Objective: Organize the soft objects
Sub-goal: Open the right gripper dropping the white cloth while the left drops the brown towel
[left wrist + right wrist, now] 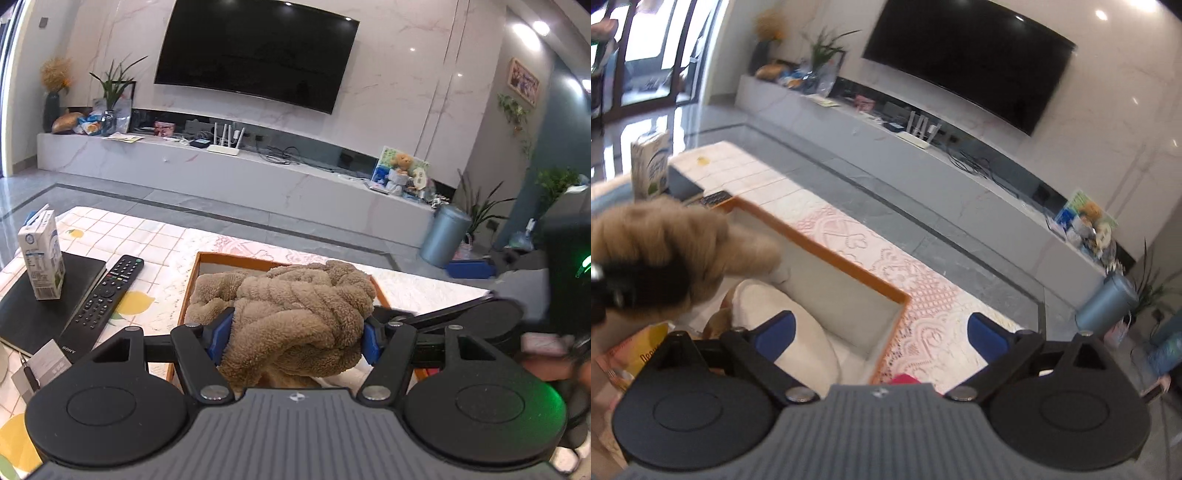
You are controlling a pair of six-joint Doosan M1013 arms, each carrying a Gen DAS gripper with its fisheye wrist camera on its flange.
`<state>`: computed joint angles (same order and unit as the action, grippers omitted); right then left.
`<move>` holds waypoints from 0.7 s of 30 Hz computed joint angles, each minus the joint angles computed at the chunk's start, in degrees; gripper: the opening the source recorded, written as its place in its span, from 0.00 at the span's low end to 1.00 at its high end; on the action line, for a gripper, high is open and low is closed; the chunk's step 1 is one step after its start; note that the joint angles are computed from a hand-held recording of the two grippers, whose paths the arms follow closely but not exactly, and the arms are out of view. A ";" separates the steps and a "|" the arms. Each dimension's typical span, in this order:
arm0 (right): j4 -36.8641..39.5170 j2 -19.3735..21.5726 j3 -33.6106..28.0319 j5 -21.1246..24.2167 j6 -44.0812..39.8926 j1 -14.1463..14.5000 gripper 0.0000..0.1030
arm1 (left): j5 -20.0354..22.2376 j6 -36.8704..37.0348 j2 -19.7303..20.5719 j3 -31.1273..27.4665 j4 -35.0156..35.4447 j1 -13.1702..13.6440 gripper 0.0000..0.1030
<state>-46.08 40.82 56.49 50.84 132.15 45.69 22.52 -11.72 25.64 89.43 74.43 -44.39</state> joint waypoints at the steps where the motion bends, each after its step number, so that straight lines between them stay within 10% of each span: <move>1: 0.75 -0.38 0.34 0.34 0.41 -0.13 0.95 | 1.56 -1.88 0.35 -0.19 1.42 -0.31 0.74; 10: 1.63 -1.93 2.80 0.72 3.63 -0.12 0.95 | -0.64 -6.95 1.67 -0.45 6.54 0.35 0.84; 21: 12.21 -4.54 6.04 -2.66 8.99 -1.99 0.95 | 8.43 -8.13 2.26 -0.17 18.76 -2.68 0.93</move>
<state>-33.87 36.29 62.52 48.17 141.14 43.70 30.95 -19.85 27.90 89.27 93.20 -47.07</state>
